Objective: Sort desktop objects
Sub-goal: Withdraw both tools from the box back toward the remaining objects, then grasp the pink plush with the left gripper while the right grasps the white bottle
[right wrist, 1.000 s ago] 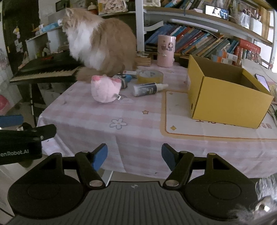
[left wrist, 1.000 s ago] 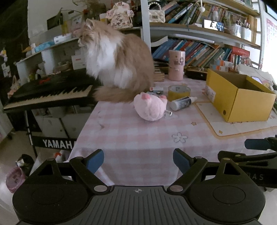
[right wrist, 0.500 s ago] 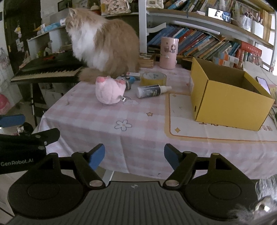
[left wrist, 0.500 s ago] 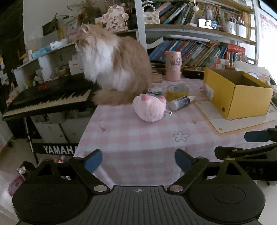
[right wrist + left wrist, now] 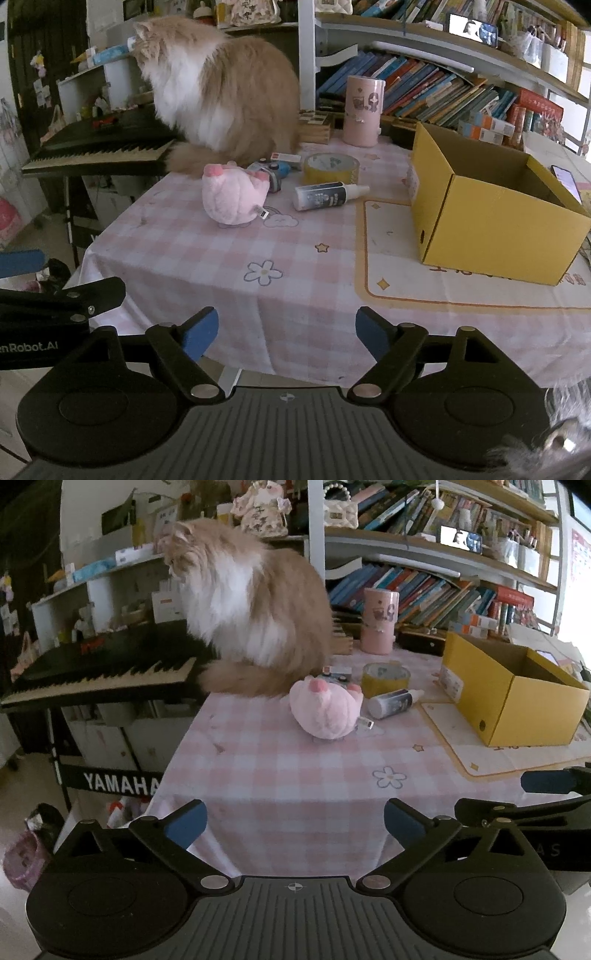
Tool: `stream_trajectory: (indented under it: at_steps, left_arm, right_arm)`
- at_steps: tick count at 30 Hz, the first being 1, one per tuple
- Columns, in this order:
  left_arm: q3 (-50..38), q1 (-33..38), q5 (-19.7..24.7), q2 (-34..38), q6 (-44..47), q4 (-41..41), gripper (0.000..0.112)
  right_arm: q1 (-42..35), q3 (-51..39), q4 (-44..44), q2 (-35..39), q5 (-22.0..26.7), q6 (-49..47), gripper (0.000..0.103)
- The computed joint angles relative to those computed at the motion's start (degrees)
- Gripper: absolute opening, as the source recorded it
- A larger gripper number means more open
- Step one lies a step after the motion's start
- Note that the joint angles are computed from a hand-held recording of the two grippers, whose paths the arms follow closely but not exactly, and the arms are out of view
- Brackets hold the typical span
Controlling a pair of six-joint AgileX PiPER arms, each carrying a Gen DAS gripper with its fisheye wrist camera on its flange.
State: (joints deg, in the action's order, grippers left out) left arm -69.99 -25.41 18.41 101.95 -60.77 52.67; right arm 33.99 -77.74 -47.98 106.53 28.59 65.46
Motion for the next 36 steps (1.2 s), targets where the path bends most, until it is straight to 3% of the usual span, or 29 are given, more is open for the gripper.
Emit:
stream_trajectory:
  at_steps: [10,22,36]
  left_arm:
    - [-4.7,0.21,1.69,3.48,4.01,-3.08,0.103]
    - [-15.87,0.91,6.66,10.71,11.46,-10.88,0.103]
    - [-41.13,0.95,17.32,25.73,23.09,-21.02,0.103]
  right_arm:
    - [-2.79,-4.48,6.22,3.13,-1.25,-7.81,0.081]
    - [-7.37,-15.79,20.24,10.15,-0.43,-25.84,0.083]
    - [-14.24,-40.89,37.78,24.9,7.98,-46.84,0.083]
